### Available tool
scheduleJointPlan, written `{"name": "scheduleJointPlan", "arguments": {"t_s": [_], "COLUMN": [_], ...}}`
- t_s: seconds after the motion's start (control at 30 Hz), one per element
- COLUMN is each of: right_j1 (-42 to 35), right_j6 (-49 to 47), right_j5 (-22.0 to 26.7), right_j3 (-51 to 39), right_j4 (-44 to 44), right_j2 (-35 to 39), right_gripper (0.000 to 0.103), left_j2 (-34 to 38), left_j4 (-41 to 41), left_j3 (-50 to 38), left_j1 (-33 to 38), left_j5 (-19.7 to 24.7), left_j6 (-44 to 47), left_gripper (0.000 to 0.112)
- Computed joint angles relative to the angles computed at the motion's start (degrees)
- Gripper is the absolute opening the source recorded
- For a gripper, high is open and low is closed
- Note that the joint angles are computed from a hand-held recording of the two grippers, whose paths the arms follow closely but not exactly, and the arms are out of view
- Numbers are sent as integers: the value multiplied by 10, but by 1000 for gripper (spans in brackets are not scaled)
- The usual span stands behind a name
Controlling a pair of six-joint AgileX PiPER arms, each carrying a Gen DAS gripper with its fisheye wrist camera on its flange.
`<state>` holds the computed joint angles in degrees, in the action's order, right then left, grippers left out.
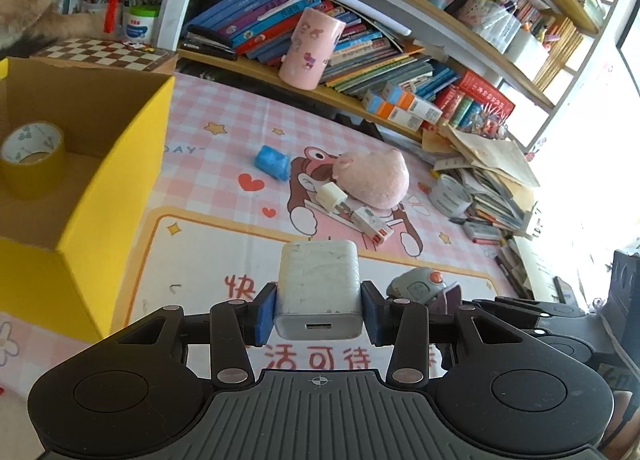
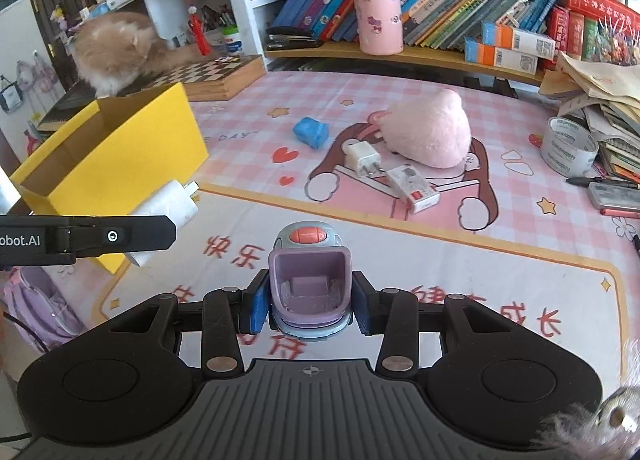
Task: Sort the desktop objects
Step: 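Carry the charger with the left tool while the right tool carries the toy car to the box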
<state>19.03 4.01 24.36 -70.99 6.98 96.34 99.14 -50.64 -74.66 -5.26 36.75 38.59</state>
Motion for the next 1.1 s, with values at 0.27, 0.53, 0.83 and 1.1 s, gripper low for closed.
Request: {"name": "scheduleJointPlan", "arguments": {"t_s": [0.27, 0.53, 0.83, 1.1], "right_j1": [62, 142, 248, 355], "right_j6": [196, 380, 564, 715], "right_j5": [-24, 9, 78, 126], "right_j3": [29, 30, 29, 35], "right_j4": [-153, -297, -417, -472], "right_j2": [-24, -22, -20, -3], "right_gripper": [38, 38, 38, 38], "left_j2": [-21, -68, -100, -109], "left_j4": [-25, -56, -73, -52], "left_j3": [23, 87, 147, 174], "left_j1": [39, 102, 212, 308], "left_j5": [37, 77, 156, 237], "left_j6": [86, 177, 262, 327], "left_gripper": [42, 42, 42, 42]}}
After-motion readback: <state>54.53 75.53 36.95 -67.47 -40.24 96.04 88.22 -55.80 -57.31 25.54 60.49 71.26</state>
